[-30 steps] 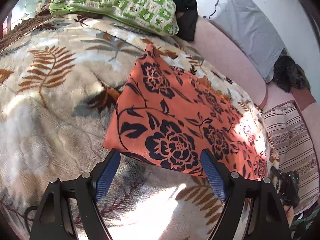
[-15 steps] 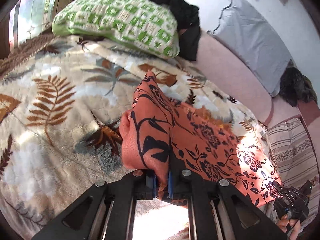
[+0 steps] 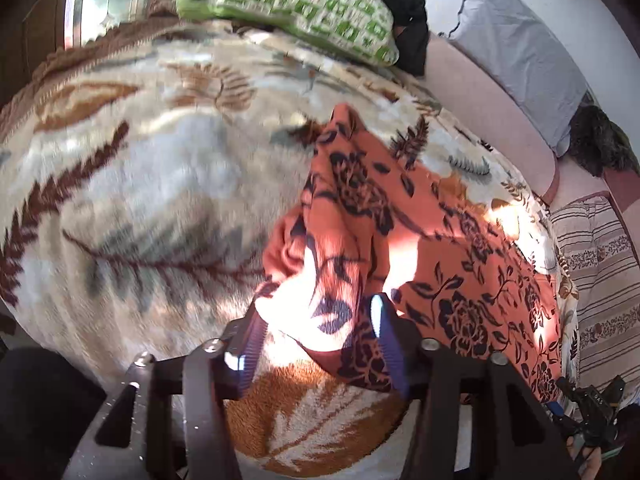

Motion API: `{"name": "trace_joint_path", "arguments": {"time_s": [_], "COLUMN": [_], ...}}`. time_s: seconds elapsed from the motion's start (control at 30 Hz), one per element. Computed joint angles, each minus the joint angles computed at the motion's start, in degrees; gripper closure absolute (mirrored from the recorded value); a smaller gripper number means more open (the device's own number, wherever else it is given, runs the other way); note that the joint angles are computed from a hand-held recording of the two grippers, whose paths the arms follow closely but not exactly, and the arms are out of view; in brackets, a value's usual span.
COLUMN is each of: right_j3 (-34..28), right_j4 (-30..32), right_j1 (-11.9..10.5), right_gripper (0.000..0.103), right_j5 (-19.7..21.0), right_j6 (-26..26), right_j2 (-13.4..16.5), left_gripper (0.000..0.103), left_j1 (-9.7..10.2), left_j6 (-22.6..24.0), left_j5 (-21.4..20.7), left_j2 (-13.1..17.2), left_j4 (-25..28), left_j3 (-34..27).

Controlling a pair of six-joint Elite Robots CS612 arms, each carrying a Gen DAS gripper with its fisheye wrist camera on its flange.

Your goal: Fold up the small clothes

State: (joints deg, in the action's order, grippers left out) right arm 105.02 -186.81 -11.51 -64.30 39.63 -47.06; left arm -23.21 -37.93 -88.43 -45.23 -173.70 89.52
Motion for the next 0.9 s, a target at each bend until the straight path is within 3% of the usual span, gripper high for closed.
{"name": "trace_joint_path", "arguments": {"time_s": [0.03, 0.07, 0.17, 0.23, 0.3, 0.4, 0.6, 0.67, 0.7, 0.73, 0.9], "right_j3": [0.33, 0.6, -0.31, -2.11, -5.22, -10.46, -16.87, -18.45, -19.27, -20.29, -25.74], "right_j4": [-0.78, -1.53, -0.86, 1.2, 4.55, 12.04, 17.54, 18.64, 19.19, 19.81, 24.77], "right_j1": [0.06, 0.03, -0.14, -0.32, -0.26, 0.35, 0.73, 0.8, 0.91, 1.1, 1.86], "right_gripper": [0.042, 0.04, 0.04, 0.04, 0.04, 0.04, 0.04, 0.041, 0.042, 0.043, 0.043], "right_j5": [-1.96, -3.45, -5.42, -5.07, -4.18, -6.47, -6.18, -6.72, -7.24, -7.67, -8.86], "right_j6": [-0.81, -1.47, -5.02, -9.64, -15.74, -22.56, -25.79, -26.6, -26.81, -27.2, -30.26], "right_j2": [-0.68, -1.28, -2.26, -2.24, -1.6, -0.14, 3.03, 3.87, 4.26, 4.79, 7.66], "left_gripper": [0.031, 0.03, 0.03, 0.03, 0.03, 0.03, 0.031, 0.046, 0.071, 0.086, 0.086], "left_j1": [-0.11, -0.12, 0.46, 1.25, 1.8, 2.33, 2.72, 2.95, 3.05, 3.07, 3.16], "left_j6": [1.04, 2.27, 5.46, 7.71, 11.44, 16.84, 19.82, 21.09, 21.87, 22.15, 21.67], "left_j5": [1.56, 2.98, 4.18, 2.59, 0.5, -2.52, -2.78, -3.23, -3.62, -3.46, -3.36], "left_j2": [-0.35, -0.56, -0.64, 0.04, 1.56, 4.56, 10.13, 11.68, 12.38, 12.99, 13.83], "left_j4": [-1.33, -2.22, -2.61, -1.08, 1.31, 4.82, 12.52, 15.29, 18.63, 21.43, 21.7], "left_j3": [0.31, 0.4, -0.37, -2.23, -5.3, -10.88, -21.8, -24.87, -26.64, -28.1, -28.9]}}
